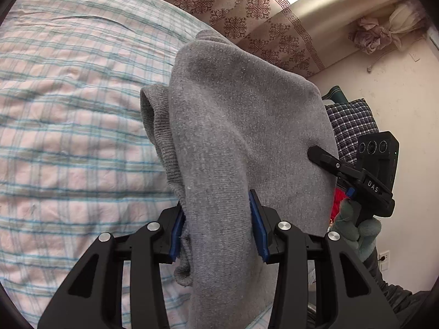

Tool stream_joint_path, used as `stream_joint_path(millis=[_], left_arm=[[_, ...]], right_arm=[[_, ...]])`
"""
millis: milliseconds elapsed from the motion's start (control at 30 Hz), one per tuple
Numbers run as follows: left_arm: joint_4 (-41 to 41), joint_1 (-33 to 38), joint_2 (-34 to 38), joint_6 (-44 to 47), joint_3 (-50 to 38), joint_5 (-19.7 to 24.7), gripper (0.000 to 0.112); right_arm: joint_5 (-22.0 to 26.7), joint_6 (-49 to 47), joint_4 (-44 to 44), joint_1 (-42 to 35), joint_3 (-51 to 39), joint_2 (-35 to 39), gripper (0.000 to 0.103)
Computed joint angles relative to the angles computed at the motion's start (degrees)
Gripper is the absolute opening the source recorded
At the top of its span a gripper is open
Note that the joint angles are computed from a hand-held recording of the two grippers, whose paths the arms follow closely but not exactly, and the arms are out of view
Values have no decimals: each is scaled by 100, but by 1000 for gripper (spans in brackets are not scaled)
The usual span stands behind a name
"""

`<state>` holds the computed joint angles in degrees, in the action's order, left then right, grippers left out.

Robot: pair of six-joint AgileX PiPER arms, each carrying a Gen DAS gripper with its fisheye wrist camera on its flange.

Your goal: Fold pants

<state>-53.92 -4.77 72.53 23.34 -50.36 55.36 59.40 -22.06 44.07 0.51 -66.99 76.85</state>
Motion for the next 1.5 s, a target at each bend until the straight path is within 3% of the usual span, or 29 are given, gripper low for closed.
stream_joint_path(millis=[67,233,533,700,867,1000,1200,1367,1500], left_arm=[[5,-517,382,-217,-305,-384,42],[193,-1376,1386,-708,-1162,-972,42],[931,-2083,2846,-1603,-2412,-1300,43],[1229,-2214,3076,-1643,-2613,-1416,49],[1510,-2262,3164,-1728,-2697,-1471,59],[1671,-2260,3051,-1782,-2581,-1510,61],[2840,-2539,2734,-2835,-2537,-1561,67],[3924,-2877,2370,-3632,-2358,-1584,67],[4792,-3228,2114,-4260,-2141,-1599,68]], right_arm=[[339,-532,238,-661,-70,174,35],[609,-1266,363,-1496,-499,830,35],[733,-1792,239,-2098,-1086,2106,37],[530,-1724,58,-2212,-980,2404,52],[16,-1765,-48,-2431,-498,1961,64],[-596,-1565,-399,-2381,-257,1430,64],[-1088,-1270,-840,-2134,343,505,65],[-1953,-82,-2582,-1176,1397,-637,65],[-2002,830,-3549,-698,2020,-1211,67]])
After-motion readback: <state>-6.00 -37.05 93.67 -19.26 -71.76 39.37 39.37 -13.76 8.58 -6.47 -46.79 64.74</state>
